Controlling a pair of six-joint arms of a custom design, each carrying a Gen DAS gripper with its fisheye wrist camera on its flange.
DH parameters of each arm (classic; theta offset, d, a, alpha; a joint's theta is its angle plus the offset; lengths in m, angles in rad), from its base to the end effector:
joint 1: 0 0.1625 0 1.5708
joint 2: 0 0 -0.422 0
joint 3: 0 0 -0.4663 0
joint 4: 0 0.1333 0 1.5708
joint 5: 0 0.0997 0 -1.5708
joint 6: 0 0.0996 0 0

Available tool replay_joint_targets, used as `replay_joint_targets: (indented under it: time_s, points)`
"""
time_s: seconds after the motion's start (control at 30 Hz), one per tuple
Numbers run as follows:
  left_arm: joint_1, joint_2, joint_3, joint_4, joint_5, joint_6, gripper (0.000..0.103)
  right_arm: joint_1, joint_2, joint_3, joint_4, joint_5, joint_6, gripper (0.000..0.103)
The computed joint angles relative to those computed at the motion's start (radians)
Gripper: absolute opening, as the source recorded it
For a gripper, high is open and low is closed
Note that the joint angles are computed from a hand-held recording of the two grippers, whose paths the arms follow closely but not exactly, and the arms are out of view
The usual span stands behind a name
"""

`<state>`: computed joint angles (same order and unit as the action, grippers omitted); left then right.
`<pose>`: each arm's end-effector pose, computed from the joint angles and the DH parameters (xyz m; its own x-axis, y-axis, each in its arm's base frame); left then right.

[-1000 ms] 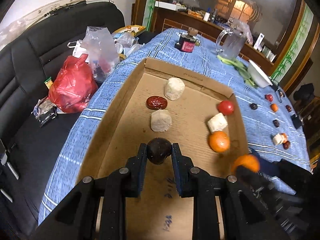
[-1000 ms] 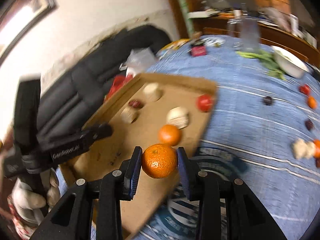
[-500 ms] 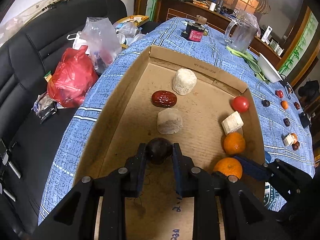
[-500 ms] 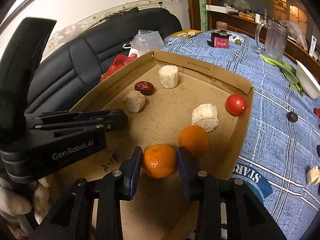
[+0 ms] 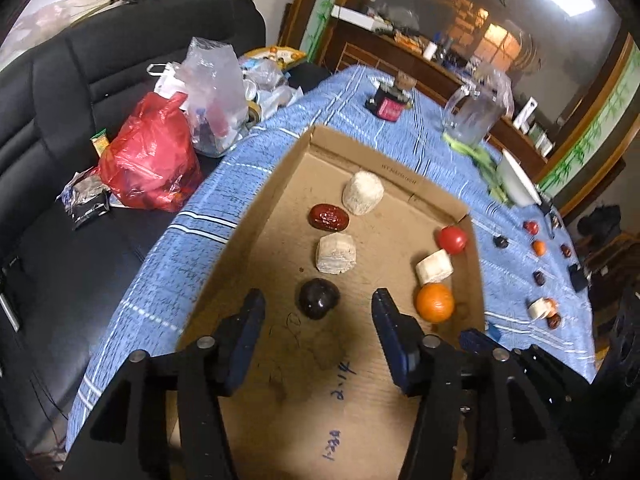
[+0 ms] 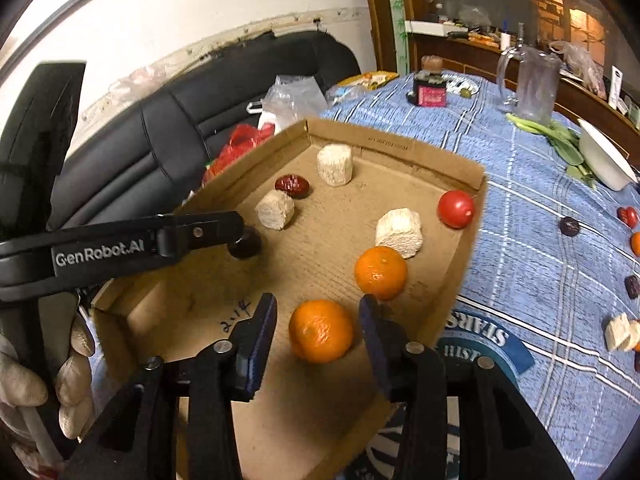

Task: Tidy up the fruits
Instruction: 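Open both tools to release the dark date and mandarin in the box, then withdraw both tools from the box back over the table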

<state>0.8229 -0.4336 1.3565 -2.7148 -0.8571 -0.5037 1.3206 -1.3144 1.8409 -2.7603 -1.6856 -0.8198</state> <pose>-0.3837 -0.7055 -0.0836 -0.8912 0.0128 -0.4535 0.2665 0.8238 -0.5003 -0.0428 -0.6596 0.3198 -0.7875 -0.3438 0.5115 -0.5577 0.7508 -0.3540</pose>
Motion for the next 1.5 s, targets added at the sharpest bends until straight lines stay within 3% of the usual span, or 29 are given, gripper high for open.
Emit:
replay_joint_targets:
  time_s: [0.1,0.17,0.3,0.5,0.7,0.93,1.2,1.5]
  points:
    - [-0.015,-0.018,0.035,-0.031,0.005,-0.014,0.062,-0.016,-0.054,0.041,-0.026,0.041,0.013,0.051]
    - [-0.031,-0.026,0.056,-0.044,0.016,-0.025,0.073,-0.029,-0.088,0.068,-0.052,0.063,0.028,0.059]
    - [-0.066,-0.026,0.080,-0.027,0.038,-0.065,0.081,-0.064,-0.159,0.127,-0.108,0.104,0.076,0.060]
    - [-0.118,0.004,0.087,-0.022,0.022,-0.042,0.081,-0.122,-0.245,0.188,-0.165,0.130,0.145,0.063]
    - [-0.203,0.073,0.056,-0.012,0.192,0.043,0.081,-0.191,-0.310,0.217,-0.183,0.166,0.202,0.063]
    - [-0.252,0.133,-0.005,0.057,0.268,0.076,0.081,-0.268,-0.370,0.233,-0.166,0.219,0.252,0.064]
    - [-0.275,0.179,-0.055,0.124,0.274,0.095,0.081,-0.327,-0.398,0.239,-0.150,0.243,0.288,0.065]
    - [-0.288,0.204,-0.073,0.149,0.293,0.114,0.081,-0.336,-0.399,0.240,-0.137,0.247,0.281,0.065]
